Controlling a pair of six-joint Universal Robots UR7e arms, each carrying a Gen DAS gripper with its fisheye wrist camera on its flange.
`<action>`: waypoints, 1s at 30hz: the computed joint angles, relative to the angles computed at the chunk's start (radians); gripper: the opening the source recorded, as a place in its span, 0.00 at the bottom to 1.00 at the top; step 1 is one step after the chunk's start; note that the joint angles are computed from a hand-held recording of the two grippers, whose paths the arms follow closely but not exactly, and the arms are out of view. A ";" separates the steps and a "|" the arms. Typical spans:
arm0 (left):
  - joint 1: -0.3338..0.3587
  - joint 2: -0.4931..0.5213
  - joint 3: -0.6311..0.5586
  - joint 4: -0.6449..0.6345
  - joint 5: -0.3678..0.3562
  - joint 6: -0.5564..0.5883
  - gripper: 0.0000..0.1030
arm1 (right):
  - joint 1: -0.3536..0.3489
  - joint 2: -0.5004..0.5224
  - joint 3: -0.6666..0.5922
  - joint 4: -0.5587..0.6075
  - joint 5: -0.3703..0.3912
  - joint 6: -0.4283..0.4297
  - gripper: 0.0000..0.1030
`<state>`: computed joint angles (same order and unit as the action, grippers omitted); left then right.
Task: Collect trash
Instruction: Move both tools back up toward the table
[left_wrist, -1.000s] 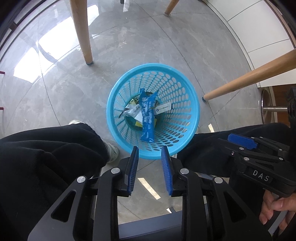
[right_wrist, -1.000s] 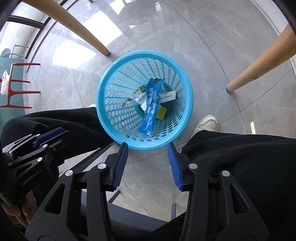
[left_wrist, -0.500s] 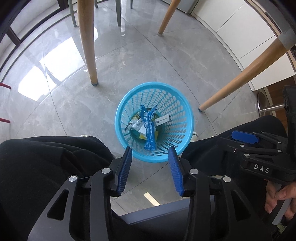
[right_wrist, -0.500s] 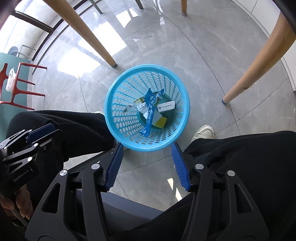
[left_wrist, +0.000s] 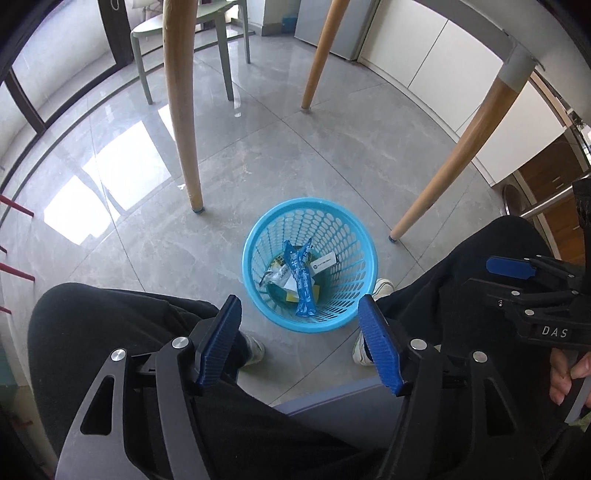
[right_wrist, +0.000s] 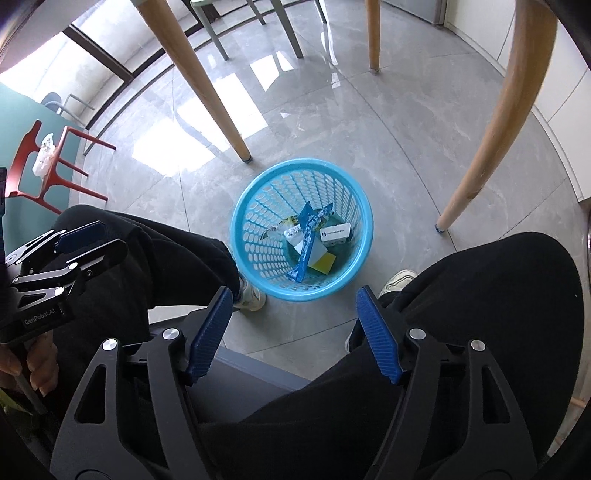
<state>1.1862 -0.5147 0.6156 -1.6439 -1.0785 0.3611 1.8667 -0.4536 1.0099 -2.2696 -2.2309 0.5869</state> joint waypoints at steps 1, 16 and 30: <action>-0.002 -0.011 0.008 -0.009 -0.005 0.004 0.65 | 0.006 -0.010 0.016 -0.016 0.001 -0.013 0.65; -0.035 -0.100 -0.002 -0.174 -0.096 0.058 0.71 | 0.105 -0.155 0.221 -0.227 -0.102 -0.076 0.78; -0.085 -0.013 -0.208 -0.226 -0.163 0.123 0.76 | 0.182 -0.147 0.069 -0.364 -0.260 -0.305 0.87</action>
<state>1.1014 -0.5280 0.4079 -1.8696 -1.2410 0.4843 2.0490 -0.6004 1.0792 -2.6334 -2.4913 0.2815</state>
